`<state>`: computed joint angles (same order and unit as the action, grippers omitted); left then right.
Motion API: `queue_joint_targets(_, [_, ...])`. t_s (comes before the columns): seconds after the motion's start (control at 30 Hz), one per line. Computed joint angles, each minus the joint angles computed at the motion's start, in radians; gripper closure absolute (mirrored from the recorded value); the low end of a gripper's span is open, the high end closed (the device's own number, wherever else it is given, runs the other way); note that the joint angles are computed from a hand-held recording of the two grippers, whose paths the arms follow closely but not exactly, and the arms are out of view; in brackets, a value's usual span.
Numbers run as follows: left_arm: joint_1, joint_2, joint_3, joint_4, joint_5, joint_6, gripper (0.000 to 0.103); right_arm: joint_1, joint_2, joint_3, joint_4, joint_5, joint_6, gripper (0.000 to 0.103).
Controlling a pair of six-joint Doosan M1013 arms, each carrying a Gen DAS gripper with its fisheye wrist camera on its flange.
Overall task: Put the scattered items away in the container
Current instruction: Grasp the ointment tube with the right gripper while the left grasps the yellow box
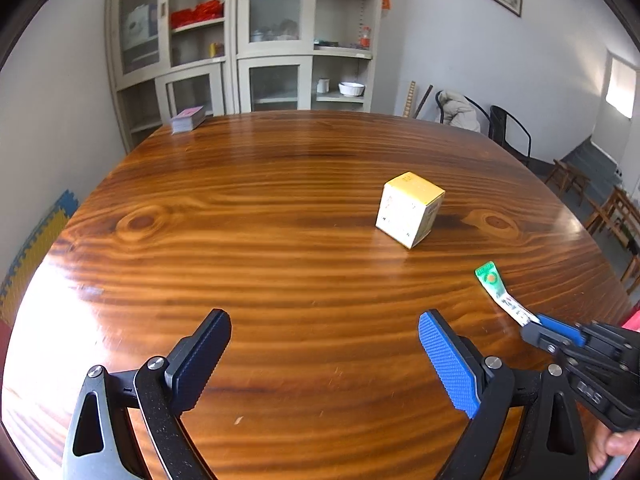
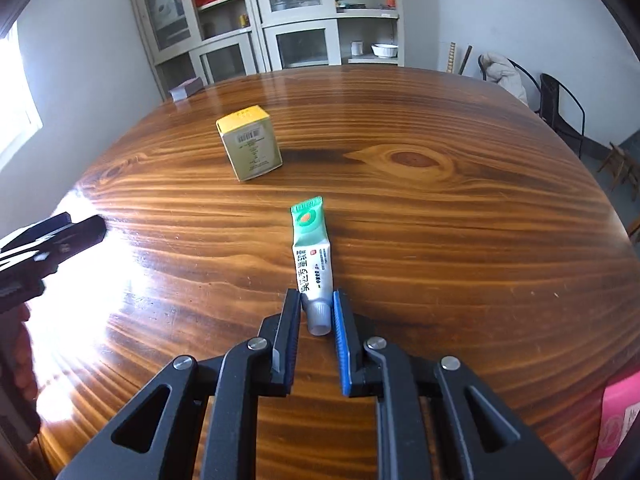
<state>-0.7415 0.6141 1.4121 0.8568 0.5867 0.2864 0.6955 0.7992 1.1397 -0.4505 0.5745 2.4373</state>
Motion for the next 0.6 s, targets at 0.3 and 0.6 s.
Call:
queue_joint_targets(0.3, [0.022,0.123,-0.203,-0.107,0.000,0.233,0.006,-0.015,-0.006,0.018,0.079,-0.025,-0.037,0.085])
queue_joint_targets(0.6, [0.037,0.210,-0.350,-0.221,0.058,0.456,0.006,-0.027,-0.005,0.015,0.141,-0.033,-0.069,0.085])
